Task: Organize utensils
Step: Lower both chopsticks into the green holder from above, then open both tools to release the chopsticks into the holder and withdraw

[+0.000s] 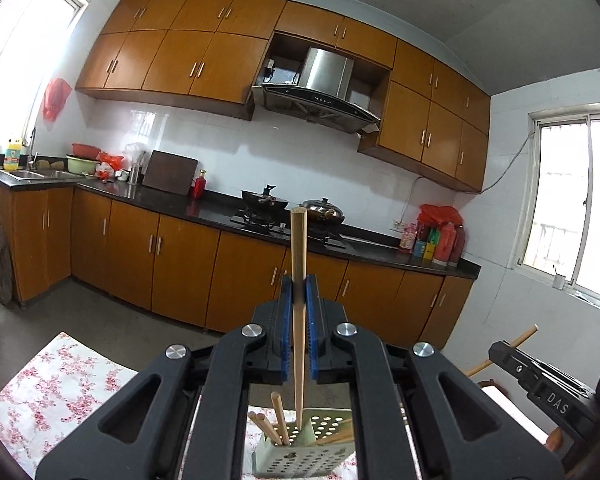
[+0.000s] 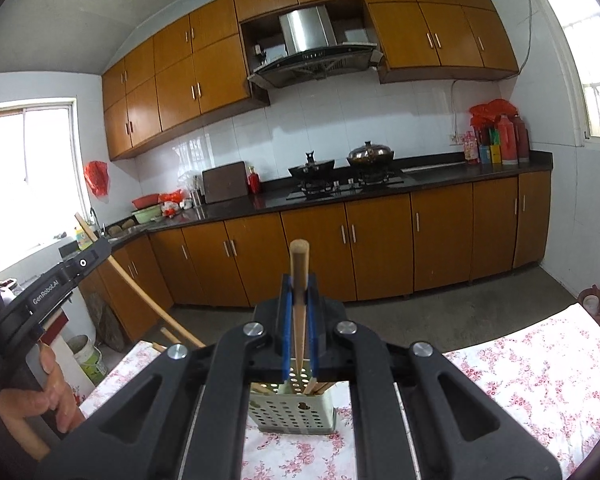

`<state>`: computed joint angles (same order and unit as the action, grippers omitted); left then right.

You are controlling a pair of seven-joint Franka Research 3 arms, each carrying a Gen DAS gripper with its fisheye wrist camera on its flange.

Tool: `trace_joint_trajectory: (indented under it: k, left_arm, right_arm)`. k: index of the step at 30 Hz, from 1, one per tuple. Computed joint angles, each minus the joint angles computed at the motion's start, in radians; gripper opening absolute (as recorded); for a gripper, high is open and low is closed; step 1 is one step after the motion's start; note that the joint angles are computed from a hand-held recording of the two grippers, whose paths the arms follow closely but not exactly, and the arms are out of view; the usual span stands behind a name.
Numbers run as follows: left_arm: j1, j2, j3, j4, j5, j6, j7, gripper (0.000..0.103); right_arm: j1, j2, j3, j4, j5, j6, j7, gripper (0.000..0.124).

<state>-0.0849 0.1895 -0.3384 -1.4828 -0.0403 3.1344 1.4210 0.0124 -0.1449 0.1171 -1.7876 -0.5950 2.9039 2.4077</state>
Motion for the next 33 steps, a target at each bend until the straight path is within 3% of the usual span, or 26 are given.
trace_joint_trajectory:
  k: [2,11,15,18,19,22,26,30,33]
  left_arm:
    - [-0.024,0.015,0.023,0.007,0.029,0.003,-0.024,0.007]
    - [-0.007,0.039,-0.002,0.005,0.023,-0.052,-0.012,0.007]
    - [0.038,0.038,-0.055,0.005,-0.078,-0.097,0.064,0.007]
    - [0.048,0.031,-0.063,0.005,-0.147,-0.108,0.113,0.008]
    - [0.054,0.022,-0.065,0.000,-0.172,-0.108,0.130,0.011]
    - [0.054,-0.004,-0.056,-0.017,-0.230,-0.090,0.160,0.038]
    - [0.082,-0.055,-0.070,-0.062,-0.359,-0.078,0.273,0.044]
    - [0.102,-0.140,-0.068,-0.151,-0.564,-0.079,0.468,0.060]
    - [0.083,-0.188,-0.035,-0.202,-0.675,-0.097,0.586,0.081]
  right_arm:
    - [0.007,0.020,-0.004,0.012,0.015,-0.009,-0.015,0.008]
    - [0.048,0.060,-0.046,0.024,0.074,-0.031,-0.052,0.008]
    - [0.058,0.064,-0.052,0.025,0.070,-0.044,-0.044,0.012]
    - [0.057,0.055,-0.055,0.014,0.060,-0.040,-0.022,0.013]
    - [0.054,0.051,-0.055,0.011,0.054,-0.039,-0.015,0.016]
    - [0.036,0.026,-0.044,-0.010,0.007,-0.033,0.035,0.024]
    - [-0.010,-0.028,-0.009,-0.057,-0.110,-0.029,0.129,0.039]
    - [-0.070,-0.099,0.048,-0.126,-0.215,-0.027,0.218,0.067]
    - [-0.132,-0.162,0.115,-0.184,-0.333,-0.041,0.314,0.088]
